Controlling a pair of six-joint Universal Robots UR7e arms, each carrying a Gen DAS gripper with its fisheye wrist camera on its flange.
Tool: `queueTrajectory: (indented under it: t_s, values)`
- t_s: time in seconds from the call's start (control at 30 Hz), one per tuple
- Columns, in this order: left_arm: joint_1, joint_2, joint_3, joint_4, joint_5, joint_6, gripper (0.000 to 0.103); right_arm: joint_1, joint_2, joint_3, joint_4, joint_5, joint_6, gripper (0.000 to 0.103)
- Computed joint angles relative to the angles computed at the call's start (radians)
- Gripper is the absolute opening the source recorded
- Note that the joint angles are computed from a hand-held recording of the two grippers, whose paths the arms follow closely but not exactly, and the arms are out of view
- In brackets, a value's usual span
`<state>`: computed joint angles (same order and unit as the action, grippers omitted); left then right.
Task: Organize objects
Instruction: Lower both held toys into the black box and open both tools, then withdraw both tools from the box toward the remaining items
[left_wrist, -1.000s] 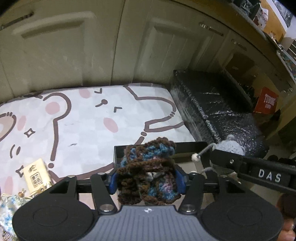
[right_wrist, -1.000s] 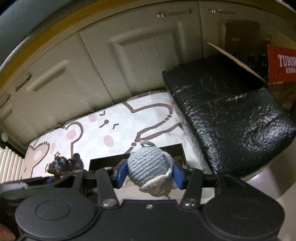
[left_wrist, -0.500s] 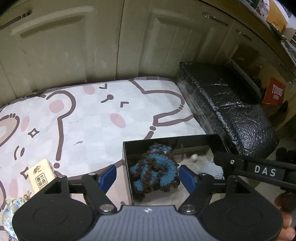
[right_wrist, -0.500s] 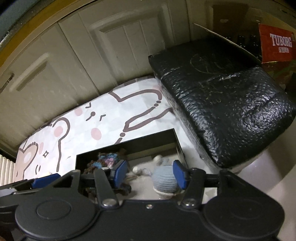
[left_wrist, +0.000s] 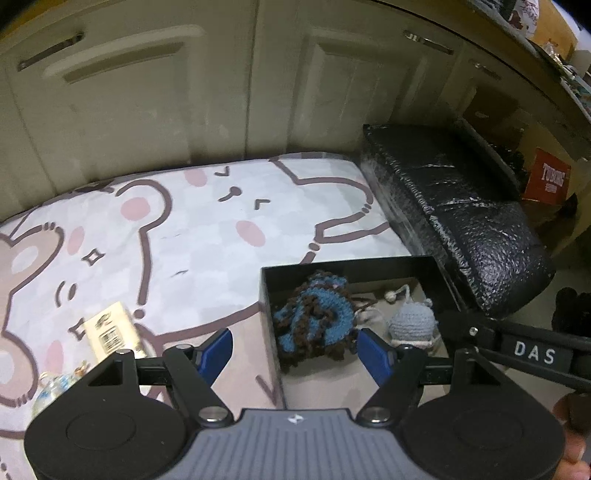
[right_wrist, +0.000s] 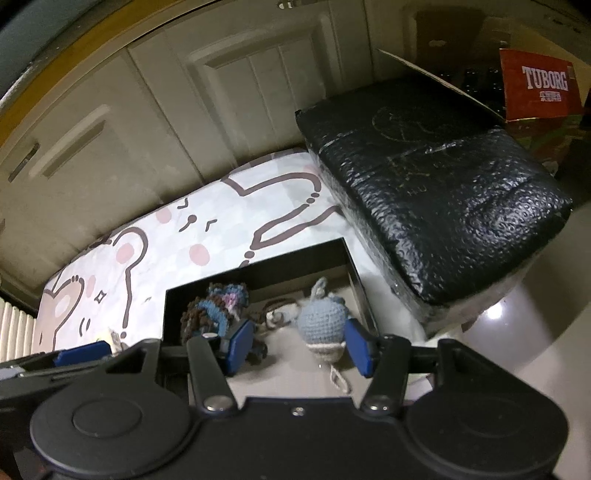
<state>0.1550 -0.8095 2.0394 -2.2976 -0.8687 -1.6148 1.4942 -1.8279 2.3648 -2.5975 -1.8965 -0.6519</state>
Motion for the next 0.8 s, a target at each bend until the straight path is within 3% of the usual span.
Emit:
queueTrajectory:
  t_s: [0.27, 0.63, 0.8]
  values:
    - [-0.042, -0.043, 0.013, 0.127, -0.018, -0.135, 0.076, -0.007, -0.07, 0.026, 0.016, 0.002, -0.015, 0.057]
    - [-0.105, -0.08, 0.015, 0.301, -0.035, -0.288, 0.092, -0.014, -0.156, 0.071, 0.033, -0.004, -0.046, 0.057]
    - [-0.134, -0.097, 0.028, 0.356, -0.062, -0.364, 0.098, -0.022, -0.208, 0.094, 0.03, -0.001, -0.095, 0.064]
